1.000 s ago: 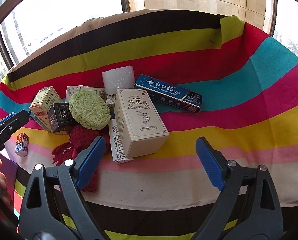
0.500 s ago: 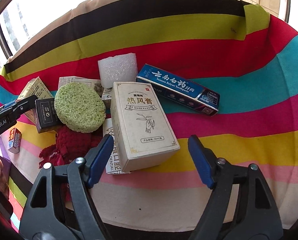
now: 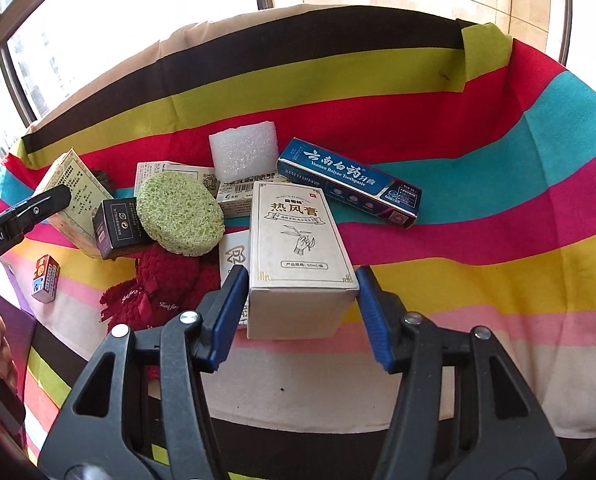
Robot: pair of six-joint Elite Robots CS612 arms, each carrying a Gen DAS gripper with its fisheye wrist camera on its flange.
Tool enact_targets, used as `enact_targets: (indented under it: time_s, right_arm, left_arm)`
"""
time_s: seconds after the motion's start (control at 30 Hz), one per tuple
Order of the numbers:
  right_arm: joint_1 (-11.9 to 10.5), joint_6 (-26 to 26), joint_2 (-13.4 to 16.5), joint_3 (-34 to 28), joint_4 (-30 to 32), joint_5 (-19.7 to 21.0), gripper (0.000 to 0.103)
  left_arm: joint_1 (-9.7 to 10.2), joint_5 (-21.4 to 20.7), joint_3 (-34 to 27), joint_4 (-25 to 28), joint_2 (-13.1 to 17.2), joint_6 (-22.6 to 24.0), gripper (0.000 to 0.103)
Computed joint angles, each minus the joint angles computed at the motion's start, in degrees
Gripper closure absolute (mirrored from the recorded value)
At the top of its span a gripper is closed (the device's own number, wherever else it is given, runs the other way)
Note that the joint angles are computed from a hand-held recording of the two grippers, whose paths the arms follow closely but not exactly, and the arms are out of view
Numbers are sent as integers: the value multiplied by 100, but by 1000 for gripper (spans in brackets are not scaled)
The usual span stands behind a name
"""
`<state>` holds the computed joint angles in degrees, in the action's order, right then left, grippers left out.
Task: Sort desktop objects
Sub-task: 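Grasp the beige ointment box with right tool while left tool grasps the yellow pill box, then carry both beige boxes into the storage box and open both tools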
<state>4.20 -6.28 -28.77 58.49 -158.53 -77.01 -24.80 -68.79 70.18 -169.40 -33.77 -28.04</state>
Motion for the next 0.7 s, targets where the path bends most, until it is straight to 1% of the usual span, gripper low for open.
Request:
enact_targets:
  time_s: [0.1, 0.27, 0.3, 0.4, 0.5, 0.57, 0.7]
  right_arm:
    - [-34, 78, -169, 279, -214, 29, 45]
    - [-51, 173, -265, 421, -377, 30, 45]
    - [-40, 209, -260, 415, -408, 27, 45]
    - [-23, 276, -387, 617, -587, 34, 46]
    - [-13, 287, -585, 930, -798, 63, 46]
    - [1, 264, -699, 1118, -926, 87, 46]
    - [13, 200, -827, 1320, -1082, 222, 46]
  left_arm:
    - [-23, 4, 238, -226, -140, -15, 53]
    - [-48, -41, 601, -543, -334, -100, 53]
    - [-49, -72, 677, -604, -373, -118, 53]
    - [-30, -256, 880, -796, -477, -185, 53]
    - [-1, -429, 1085, -969, -584, -255, 53]
    - [-5, -416, 1235, -1074, -675, -274, 53]
    - [7, -358, 1567, -1339, -866, -324, 53]
